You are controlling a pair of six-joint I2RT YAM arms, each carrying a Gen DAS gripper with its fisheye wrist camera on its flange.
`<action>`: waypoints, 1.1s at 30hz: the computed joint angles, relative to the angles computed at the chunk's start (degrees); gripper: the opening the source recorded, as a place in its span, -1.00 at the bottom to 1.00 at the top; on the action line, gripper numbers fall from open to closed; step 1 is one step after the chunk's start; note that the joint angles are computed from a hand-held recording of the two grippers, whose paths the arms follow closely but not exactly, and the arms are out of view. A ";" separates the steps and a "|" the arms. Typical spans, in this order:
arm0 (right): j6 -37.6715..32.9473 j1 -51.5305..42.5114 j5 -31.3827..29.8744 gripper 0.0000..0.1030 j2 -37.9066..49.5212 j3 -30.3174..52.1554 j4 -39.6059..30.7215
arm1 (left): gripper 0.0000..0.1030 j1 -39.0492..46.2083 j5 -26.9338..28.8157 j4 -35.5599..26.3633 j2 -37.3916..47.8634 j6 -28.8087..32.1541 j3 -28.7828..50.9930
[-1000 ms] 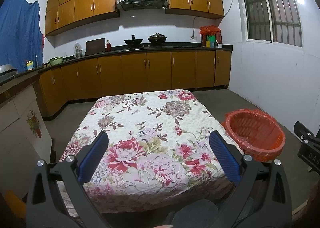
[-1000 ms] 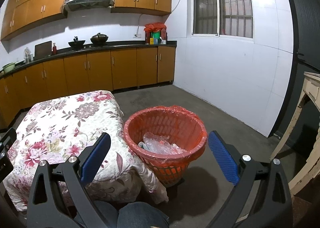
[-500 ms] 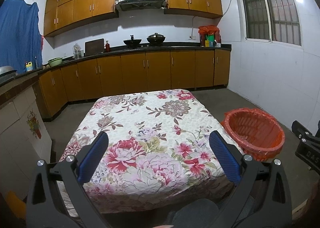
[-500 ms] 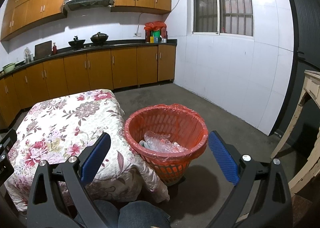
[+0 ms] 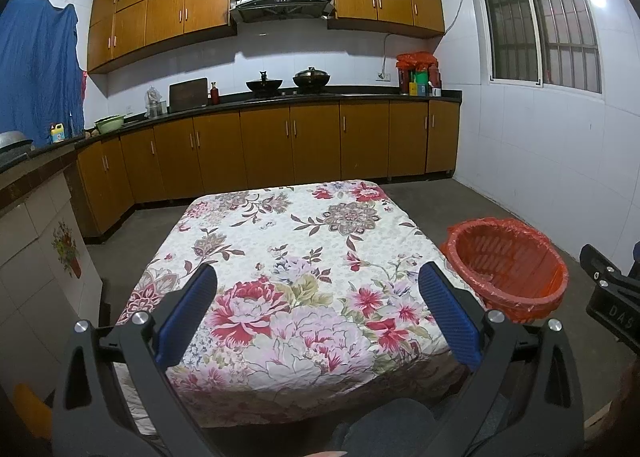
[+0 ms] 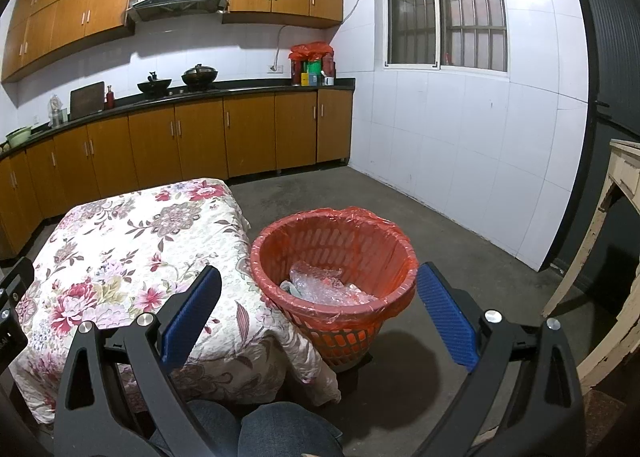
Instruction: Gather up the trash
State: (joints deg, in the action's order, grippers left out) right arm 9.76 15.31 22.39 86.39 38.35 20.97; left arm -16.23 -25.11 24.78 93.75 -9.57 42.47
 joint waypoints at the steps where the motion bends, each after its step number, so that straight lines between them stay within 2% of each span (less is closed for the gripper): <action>1: 0.00 0.00 0.00 0.89 0.00 0.00 0.00 | 0.92 0.00 0.00 0.00 0.00 0.00 0.00; 33: 0.52 0.69 0.54 0.90 1.09 -0.23 0.73 | 0.92 0.13 0.41 0.28 0.77 -0.08 0.18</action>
State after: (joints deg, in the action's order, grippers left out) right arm 10.28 16.00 22.93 87.48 38.12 21.70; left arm -16.10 -24.70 25.06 94.52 -9.65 42.66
